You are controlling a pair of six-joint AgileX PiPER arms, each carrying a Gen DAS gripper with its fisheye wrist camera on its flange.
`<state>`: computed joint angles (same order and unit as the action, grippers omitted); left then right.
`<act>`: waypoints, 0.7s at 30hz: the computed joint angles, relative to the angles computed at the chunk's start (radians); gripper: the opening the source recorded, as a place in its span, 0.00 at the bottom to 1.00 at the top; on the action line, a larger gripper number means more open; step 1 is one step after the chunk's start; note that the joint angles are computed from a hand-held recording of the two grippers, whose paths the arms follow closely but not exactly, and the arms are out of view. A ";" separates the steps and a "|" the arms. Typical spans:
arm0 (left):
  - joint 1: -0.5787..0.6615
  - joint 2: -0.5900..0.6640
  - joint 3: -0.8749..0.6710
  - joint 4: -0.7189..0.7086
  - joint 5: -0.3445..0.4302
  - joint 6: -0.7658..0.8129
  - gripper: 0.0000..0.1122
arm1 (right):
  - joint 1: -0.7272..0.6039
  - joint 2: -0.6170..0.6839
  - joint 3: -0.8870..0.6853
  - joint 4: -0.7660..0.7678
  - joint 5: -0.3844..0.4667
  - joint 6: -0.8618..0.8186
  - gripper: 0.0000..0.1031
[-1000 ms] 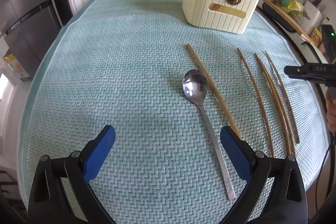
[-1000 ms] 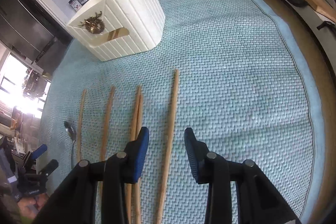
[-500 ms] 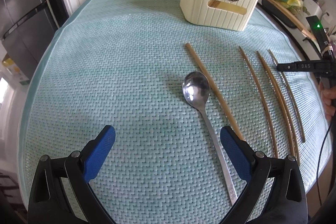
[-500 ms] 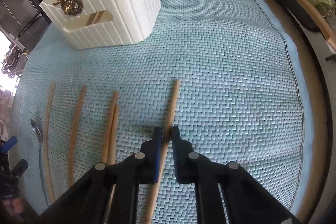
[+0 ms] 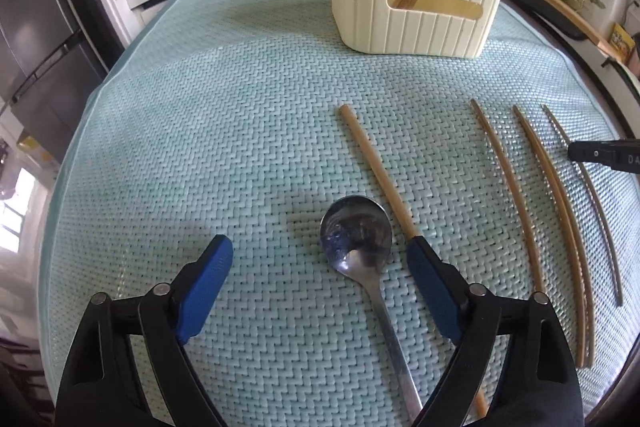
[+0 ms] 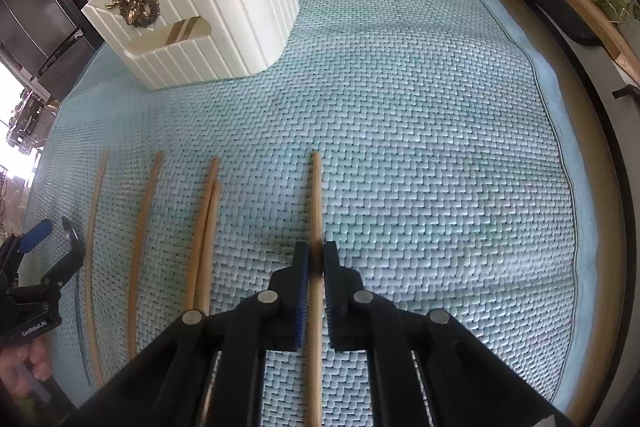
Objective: Organize utensils
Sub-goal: 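Grasp the small steel spoon with the left tool while the right tool grasps a chopstick, then carry the small spoon and chopstick up over the cream holder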
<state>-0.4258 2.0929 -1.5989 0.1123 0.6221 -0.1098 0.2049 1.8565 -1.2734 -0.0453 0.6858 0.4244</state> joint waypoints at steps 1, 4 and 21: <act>0.001 0.012 -0.015 -0.013 0.010 0.010 0.72 | -0.020 -0.013 0.011 0.026 0.003 -0.034 0.05; 0.011 0.018 -0.022 -0.085 0.002 0.063 0.55 | -0.064 -0.028 0.027 0.119 0.010 -0.113 0.05; 0.059 0.022 -0.068 -0.255 0.038 0.267 0.32 | -0.091 0.191 -0.415 0.091 0.364 -0.109 0.09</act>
<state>-0.3670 2.1145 -1.6666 -0.1425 0.6602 0.1575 0.1140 2.0471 -1.6883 0.0453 1.0494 0.3152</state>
